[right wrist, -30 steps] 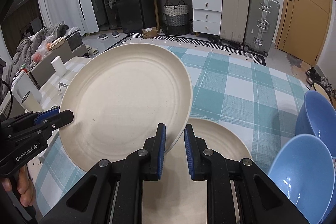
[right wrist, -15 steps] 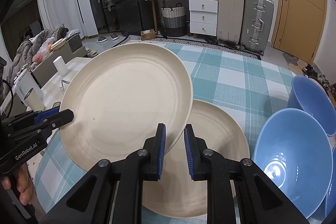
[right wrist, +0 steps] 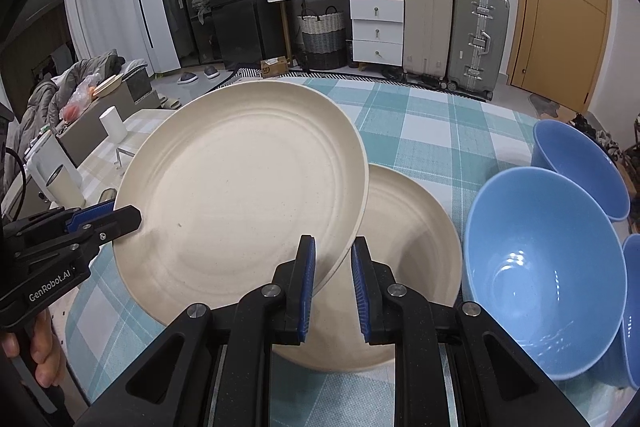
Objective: Organize plates and bowls
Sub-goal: 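Carry the lifted cream plate with both tools toward the plate stack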
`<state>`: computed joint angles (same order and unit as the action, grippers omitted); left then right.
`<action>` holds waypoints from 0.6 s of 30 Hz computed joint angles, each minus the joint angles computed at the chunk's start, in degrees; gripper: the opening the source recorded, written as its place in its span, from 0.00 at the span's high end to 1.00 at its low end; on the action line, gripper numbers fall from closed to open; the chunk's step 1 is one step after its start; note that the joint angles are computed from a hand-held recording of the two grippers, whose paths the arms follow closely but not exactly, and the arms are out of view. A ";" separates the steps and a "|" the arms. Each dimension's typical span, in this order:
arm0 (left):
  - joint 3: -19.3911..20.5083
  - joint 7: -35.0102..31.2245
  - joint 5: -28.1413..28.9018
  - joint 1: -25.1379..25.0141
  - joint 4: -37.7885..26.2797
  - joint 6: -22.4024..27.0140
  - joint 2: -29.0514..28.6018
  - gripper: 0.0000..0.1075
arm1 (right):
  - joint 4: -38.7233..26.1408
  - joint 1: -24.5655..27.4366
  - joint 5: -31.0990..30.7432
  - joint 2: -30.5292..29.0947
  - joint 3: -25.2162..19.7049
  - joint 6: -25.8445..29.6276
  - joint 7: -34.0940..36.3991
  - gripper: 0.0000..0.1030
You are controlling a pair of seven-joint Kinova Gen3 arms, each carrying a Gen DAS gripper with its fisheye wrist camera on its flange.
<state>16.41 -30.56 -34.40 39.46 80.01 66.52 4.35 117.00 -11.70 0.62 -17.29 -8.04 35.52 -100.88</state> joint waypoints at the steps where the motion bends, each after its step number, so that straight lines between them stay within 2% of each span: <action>1: 0.02 -0.15 0.14 -0.01 0.19 -0.18 -0.08 0.84 | 0.23 0.14 0.08 -0.25 -0.24 0.07 -0.38 0.82; 18: -0.12 -5.41 3.18 -0.47 0.96 -3.69 0.52 0.84 | 3.56 2.14 1.45 -3.03 -1.66 0.80 -5.02 0.81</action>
